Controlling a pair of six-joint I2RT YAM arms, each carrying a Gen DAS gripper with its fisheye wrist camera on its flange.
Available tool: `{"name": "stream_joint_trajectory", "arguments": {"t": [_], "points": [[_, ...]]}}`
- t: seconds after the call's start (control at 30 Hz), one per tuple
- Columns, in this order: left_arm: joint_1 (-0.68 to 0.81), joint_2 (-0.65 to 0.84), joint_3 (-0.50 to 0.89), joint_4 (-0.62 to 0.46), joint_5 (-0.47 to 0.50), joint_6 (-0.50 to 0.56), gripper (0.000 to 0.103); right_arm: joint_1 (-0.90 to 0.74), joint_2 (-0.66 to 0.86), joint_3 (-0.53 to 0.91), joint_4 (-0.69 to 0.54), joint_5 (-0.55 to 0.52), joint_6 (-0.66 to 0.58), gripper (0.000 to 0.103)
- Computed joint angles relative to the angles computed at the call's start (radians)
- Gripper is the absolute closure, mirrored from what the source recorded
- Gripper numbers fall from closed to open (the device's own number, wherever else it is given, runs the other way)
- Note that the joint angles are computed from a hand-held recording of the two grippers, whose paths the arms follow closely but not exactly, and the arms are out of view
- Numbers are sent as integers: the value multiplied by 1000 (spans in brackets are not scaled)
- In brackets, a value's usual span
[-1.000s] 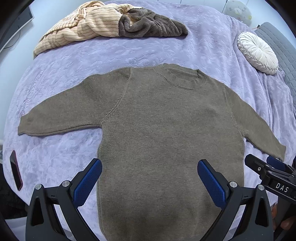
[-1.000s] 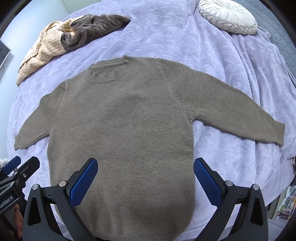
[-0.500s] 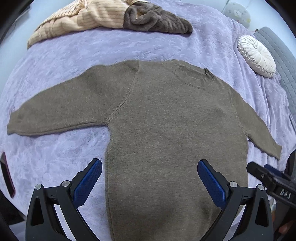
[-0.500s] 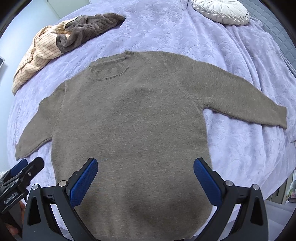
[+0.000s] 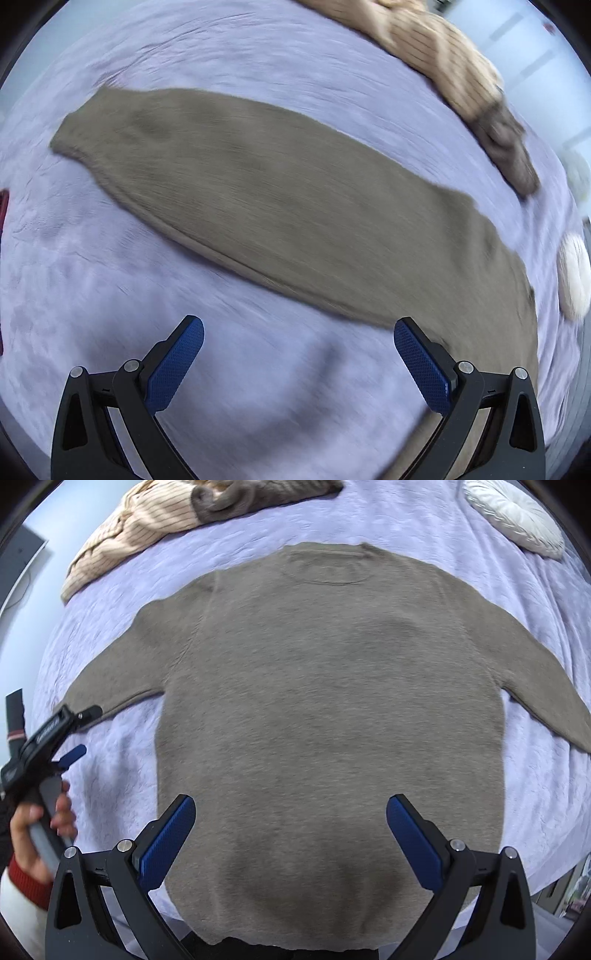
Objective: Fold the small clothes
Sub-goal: 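Grasp the sweater sleeve cuff with the left tool, then fold the held sleeve across the sweater body with the left tool, release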
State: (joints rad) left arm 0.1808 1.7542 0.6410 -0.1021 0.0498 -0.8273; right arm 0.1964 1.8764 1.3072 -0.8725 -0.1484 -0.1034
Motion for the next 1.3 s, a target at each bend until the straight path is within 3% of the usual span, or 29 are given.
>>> {"name": "stream_joint_trajectory", "arguments": {"t": [0.13,0.23,0.3,0.33,0.37,0.4,0.6,0.7,0.8,0.97,1.13,1.23,1.27,1.3], "points": [[189,118,-19,157,83,51,0,44,7,-22,6,14,25,0],[225,124,-23,217,61,44,10,62,22,-24,5,27,37,0],[224,117,-16,210,20,48,53,74,28,-25,3,35,39,0],[240,116,-13,220,29,68,64,80,30,-25,1,39,40,0],[246,103,-21,241,51,68,84,84,33,-22,-1,41,39,0],[259,88,-43,278,79,71,90,90,35,-19,-5,40,39,0],[136,-112,-70,258,-26,124,90,90,33,-5,-18,21,-30,0],[-26,-200,-9,196,-103,123,90,62,44,2,-19,-4,-65,0],[-202,-147,154,148,-171,121,90,17,65,22,-33,-31,-113,0],[-463,121,505,101,-193,125,90,-97,90,81,-65,-57,-207,0],[-609,481,937,-87,-142,120,90,-255,170,174,-86,-32,-246,0],[-653,611,1111,-244,-141,94,90,-333,219,219,-92,-1,-251,0],[-663,623,1122,-275,-149,90,84,-353,232,229,-90,9,-252,0],[-671,622,1121,-296,-160,91,66,-370,242,236,-87,16,-251,0]]}}
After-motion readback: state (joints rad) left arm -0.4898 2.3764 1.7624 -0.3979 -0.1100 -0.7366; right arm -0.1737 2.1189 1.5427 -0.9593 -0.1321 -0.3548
